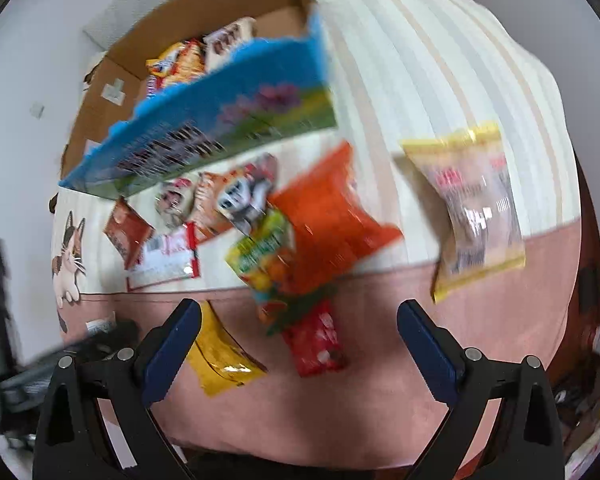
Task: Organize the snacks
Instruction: 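Grasp the yellow chip bag with the left tool while the right tool grasps the orange bag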
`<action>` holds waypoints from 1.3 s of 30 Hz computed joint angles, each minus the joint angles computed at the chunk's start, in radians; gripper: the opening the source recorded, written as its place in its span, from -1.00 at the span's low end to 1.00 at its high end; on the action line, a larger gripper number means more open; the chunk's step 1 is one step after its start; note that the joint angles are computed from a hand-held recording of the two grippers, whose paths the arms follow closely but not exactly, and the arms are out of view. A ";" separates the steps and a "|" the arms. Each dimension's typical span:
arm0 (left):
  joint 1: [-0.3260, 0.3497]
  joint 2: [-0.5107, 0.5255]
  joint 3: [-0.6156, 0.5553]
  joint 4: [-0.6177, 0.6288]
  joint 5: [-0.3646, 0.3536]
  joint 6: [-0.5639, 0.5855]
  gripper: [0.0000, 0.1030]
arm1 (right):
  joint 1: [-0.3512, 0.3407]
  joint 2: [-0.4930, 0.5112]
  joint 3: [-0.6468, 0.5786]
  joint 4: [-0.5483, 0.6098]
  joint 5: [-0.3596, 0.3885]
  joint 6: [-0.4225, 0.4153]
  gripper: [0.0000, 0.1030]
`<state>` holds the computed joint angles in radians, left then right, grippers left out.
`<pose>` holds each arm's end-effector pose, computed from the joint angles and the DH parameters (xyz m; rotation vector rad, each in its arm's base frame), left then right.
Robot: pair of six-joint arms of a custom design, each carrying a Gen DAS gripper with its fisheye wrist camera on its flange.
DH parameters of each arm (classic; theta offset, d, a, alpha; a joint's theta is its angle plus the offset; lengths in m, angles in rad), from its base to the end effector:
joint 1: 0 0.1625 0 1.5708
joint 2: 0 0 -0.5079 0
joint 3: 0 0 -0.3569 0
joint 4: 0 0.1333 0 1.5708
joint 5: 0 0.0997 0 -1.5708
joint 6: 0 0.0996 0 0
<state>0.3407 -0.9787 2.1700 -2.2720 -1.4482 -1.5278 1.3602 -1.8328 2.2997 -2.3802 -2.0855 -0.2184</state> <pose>-0.3822 -0.2899 0.1183 -0.3511 2.6145 -0.0331 0.0176 -0.3209 0.4442 -0.1063 -2.5553 0.2886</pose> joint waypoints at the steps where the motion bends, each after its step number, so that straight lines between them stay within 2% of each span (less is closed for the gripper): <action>1: 0.011 0.022 0.018 -0.050 -0.035 -0.001 0.86 | -0.018 -0.010 0.008 -0.011 0.007 -0.012 0.92; 3: 0.030 0.073 0.054 -0.164 -0.099 -0.011 0.86 | -0.047 -0.033 0.021 -0.039 0.021 -0.042 0.63; 5: 0.040 0.113 0.070 -0.236 -0.127 -0.028 0.86 | -0.052 -0.036 0.014 -0.042 0.013 -0.054 0.61; 6: 0.040 0.128 0.073 -0.263 -0.126 -0.034 0.80 | -0.054 -0.036 0.005 -0.036 0.017 -0.057 0.61; 8: 0.037 0.154 0.058 -0.259 -0.113 -0.032 0.60 | -0.057 -0.028 -0.006 -0.043 0.026 -0.074 0.61; 9: 0.034 0.162 0.048 -0.247 -0.103 -0.024 0.26 | -0.049 -0.016 -0.012 -0.056 0.020 -0.080 0.61; 10: 0.032 0.173 0.032 -0.223 -0.095 -0.002 0.19 | -0.039 0.000 -0.019 -0.066 0.006 -0.091 0.61; 18: -0.007 0.173 -0.058 0.015 0.004 0.135 0.15 | 0.004 0.207 -0.070 -0.179 -0.091 -0.192 0.60; 19: -0.003 0.171 -0.060 0.022 0.003 0.152 0.15 | -0.002 0.230 -0.078 -0.170 -0.091 -0.193 0.53; 20: 0.004 0.166 -0.060 0.030 0.004 0.167 0.15 | -0.011 0.244 -0.082 -0.160 -0.087 -0.186 0.17; 21: 0.009 0.162 -0.059 0.034 0.004 0.173 0.15 | -0.022 0.251 -0.087 -0.142 -0.077 -0.179 0.08; 24: 0.029 0.145 -0.043 0.010 -0.002 0.173 0.15 | -0.042 0.238 -0.073 -0.154 -0.061 -0.191 0.01; 29: 0.040 0.117 -0.007 -0.015 0.002 0.171 0.17 | -0.088 0.141 -0.048 -0.057 -0.051 -0.173 -0.02; 35: 0.033 0.158 -0.018 -0.014 0.005 0.180 0.23 | -0.200 0.034 -0.006 0.023 0.028 -0.184 -0.01; 38: 0.026 0.187 -0.028 -0.010 0.002 0.182 0.26 | -0.245 0.027 -0.008 0.043 0.061 -0.128 0.35; 39: 0.024 0.195 -0.027 -0.015 -0.001 0.183 0.26 | -0.259 0.026 -0.010 0.053 0.075 -0.117 0.35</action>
<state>0.3649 -0.7834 2.1433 -2.2866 -1.4489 -1.3445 1.1016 -1.8070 2.2895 -2.3269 -2.0104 -0.3357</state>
